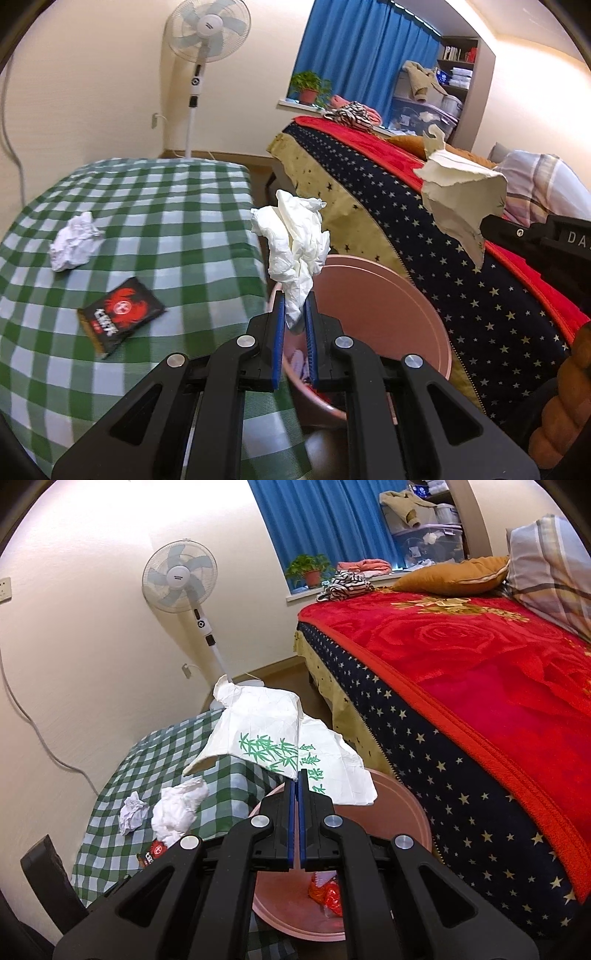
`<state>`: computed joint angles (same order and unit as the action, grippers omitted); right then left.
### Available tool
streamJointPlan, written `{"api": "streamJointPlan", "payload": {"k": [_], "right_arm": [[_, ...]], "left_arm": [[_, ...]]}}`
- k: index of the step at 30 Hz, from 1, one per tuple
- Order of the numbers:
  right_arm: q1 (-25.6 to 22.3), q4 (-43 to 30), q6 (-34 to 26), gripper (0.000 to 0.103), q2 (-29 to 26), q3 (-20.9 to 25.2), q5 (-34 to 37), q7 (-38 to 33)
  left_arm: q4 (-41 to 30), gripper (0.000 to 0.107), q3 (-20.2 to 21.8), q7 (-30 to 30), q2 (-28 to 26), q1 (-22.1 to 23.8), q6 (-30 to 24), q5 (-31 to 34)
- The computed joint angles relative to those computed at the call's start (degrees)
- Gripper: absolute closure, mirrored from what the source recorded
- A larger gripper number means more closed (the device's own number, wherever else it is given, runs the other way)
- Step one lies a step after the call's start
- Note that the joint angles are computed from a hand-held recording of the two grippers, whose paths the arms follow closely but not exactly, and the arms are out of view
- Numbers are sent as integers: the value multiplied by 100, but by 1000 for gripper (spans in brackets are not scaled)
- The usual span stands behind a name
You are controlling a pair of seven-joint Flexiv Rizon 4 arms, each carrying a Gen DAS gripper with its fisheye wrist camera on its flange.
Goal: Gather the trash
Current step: 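Carry the white tissue and bamboo-print bag toward the pink bin with both tools, then open both tools over the pink bin to drop the tissue and bag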
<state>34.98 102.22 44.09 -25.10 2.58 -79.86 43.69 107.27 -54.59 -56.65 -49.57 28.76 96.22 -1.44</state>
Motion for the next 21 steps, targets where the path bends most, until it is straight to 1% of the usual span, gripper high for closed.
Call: {"api": "streamJointPlan", "payload": {"k": [8, 13, 15, 16, 17, 18, 19, 21], "right_arm": [[-38, 45, -46, 101, 5, 15, 197, -76], [-33, 52, -70, 100, -21, 11, 329, -113], [-34, 59, -89, 95, -26, 13, 416, -100], [-38, 69, -77, 93, -26, 12, 445, -83], [-42, 82, -71, 88, -26, 11, 481, -43], [-32, 90, -99, 78, -26, 9, 514, -8], [-21, 99, -126, 74, -22, 5, 530, 15], [-6, 93, -149, 73, -23, -3, 517, 24]], "left_arm": [[-222, 96, 98, 115, -137, -295, -204, -160], [-343, 96, 129, 292, -179, -426, -450, -346], [-383, 90, 129, 451, -168, -454, -667, -443], [-373, 79, 137, 521, -151, -469, -678, -503], [-347, 72, 144, 567, -138, -478, -623, -558], [-322, 72, 123, 600, -140, -461, -592, -607], [-308, 72, 107, 620, -133, -440, -609, -653], [-271, 72, 111, 663, -90, -407, -595, -711]]}}
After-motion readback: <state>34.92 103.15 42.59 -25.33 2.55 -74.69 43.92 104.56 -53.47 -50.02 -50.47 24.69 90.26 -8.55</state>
